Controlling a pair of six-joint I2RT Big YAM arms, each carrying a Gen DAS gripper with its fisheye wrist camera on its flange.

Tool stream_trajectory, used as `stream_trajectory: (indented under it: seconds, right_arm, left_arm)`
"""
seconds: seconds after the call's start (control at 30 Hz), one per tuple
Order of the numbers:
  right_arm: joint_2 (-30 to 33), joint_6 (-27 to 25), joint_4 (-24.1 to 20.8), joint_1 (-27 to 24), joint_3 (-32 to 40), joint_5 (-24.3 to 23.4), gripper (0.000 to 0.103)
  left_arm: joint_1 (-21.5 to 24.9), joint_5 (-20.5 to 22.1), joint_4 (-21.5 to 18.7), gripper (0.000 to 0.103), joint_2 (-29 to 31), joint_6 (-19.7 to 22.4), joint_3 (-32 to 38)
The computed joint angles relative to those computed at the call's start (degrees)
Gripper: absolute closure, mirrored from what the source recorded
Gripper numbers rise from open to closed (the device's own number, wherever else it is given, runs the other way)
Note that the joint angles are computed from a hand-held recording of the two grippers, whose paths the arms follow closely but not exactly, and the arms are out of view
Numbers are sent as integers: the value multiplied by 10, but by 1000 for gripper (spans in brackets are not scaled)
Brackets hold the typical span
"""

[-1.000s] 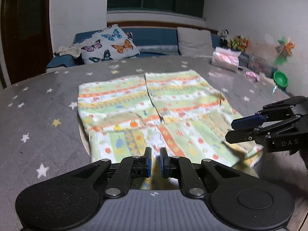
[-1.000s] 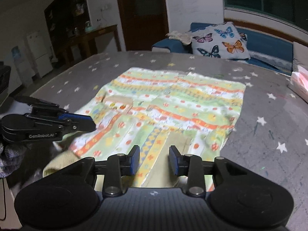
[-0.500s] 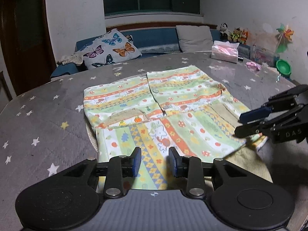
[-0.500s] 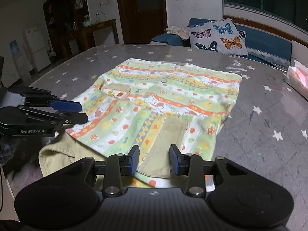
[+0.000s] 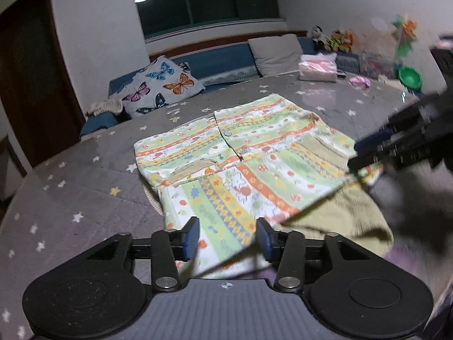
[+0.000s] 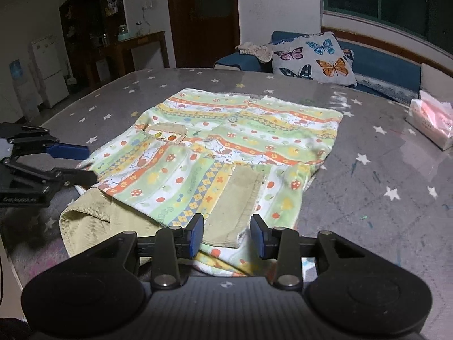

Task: Fold clothes
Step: 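Smooth the shirt flat and open both grippers, then grasp the khaki sleeve with the right gripper and lift it over the shirt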

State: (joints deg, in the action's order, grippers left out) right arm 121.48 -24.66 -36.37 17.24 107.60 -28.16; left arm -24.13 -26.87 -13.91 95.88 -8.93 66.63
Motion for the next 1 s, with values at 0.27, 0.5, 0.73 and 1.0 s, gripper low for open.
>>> stream_trajectory:
  seconds: [0.27, 0.5, 0.73, 1.0]
  right_arm:
    - [-18, -33, -2, -8, -24, 6, 63]
    - [-37, -79, 2, -10, -55, 10, 57]
    - [-50, -131, 12, -8, -79, 4, 49]
    - [-59, -202, 31, 3, -93, -18, 45]
  left_arm:
    - [-33, -31, 15, 36, -23, 114, -42]
    - [-44, -23, 60, 35, 0, 157, -40]
    - [-42, 12, 114, 67, 22, 171, -25]
    - [-11, 58, 94, 94, 21, 96, 11]
